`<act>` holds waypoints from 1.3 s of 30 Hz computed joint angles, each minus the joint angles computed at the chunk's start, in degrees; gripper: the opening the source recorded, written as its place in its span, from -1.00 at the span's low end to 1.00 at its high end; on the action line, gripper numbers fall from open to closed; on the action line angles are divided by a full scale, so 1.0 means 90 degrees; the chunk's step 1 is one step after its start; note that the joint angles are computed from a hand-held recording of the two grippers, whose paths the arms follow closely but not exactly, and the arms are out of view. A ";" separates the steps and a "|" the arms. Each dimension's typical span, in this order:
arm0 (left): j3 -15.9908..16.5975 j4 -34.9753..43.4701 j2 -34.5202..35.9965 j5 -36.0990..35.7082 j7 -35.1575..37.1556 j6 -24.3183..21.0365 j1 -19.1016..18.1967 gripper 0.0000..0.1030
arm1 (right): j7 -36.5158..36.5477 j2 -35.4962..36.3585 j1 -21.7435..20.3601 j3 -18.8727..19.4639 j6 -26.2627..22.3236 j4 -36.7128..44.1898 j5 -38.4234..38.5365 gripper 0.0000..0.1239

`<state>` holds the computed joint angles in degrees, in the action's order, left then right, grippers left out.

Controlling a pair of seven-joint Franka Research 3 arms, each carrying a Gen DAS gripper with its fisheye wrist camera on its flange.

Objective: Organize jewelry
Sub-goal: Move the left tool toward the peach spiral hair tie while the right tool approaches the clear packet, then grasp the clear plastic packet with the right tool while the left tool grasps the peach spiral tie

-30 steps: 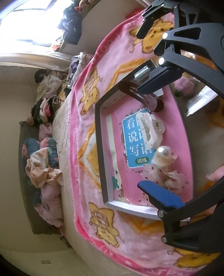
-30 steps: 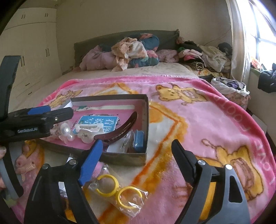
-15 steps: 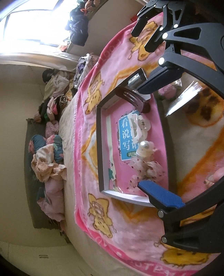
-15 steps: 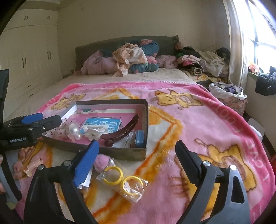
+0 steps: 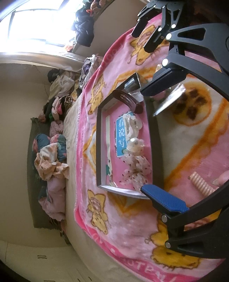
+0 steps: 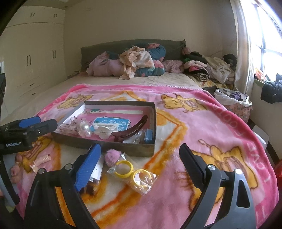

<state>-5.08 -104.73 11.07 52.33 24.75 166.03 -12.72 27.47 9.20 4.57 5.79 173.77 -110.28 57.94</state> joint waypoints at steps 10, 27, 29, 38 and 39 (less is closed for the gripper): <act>-0.0021 -0.0675 -0.0468 0.0643 -0.0732 0.0002 0.0141 0.77 | -0.0260 -0.0183 0.0115 -0.0006 -0.0028 -0.0254 0.0260 0.42; -0.0183 -0.1424 -0.0933 0.0853 -0.1200 0.0301 0.0664 0.78 | 0.0015 -0.0159 0.0385 0.0028 0.0089 -0.0437 -0.0232 0.42; -0.0192 -0.1464 -0.0944 0.0786 -0.1160 0.0321 0.0716 0.77 | 0.0099 -0.0131 0.0400 0.0035 0.0067 -0.0430 -0.0335 0.42; -0.0200 -0.1670 -0.1004 0.0733 -0.1037 0.0429 0.0860 0.77 | 0.0557 0.0002 0.0449 0.0077 0.0056 -0.0484 -0.0923 0.42; -0.0199 -0.1702 -0.1008 0.0687 -0.0995 0.0447 0.0874 0.77 | 0.0578 0.0016 0.0447 0.0089 0.0045 -0.0490 -0.0978 0.42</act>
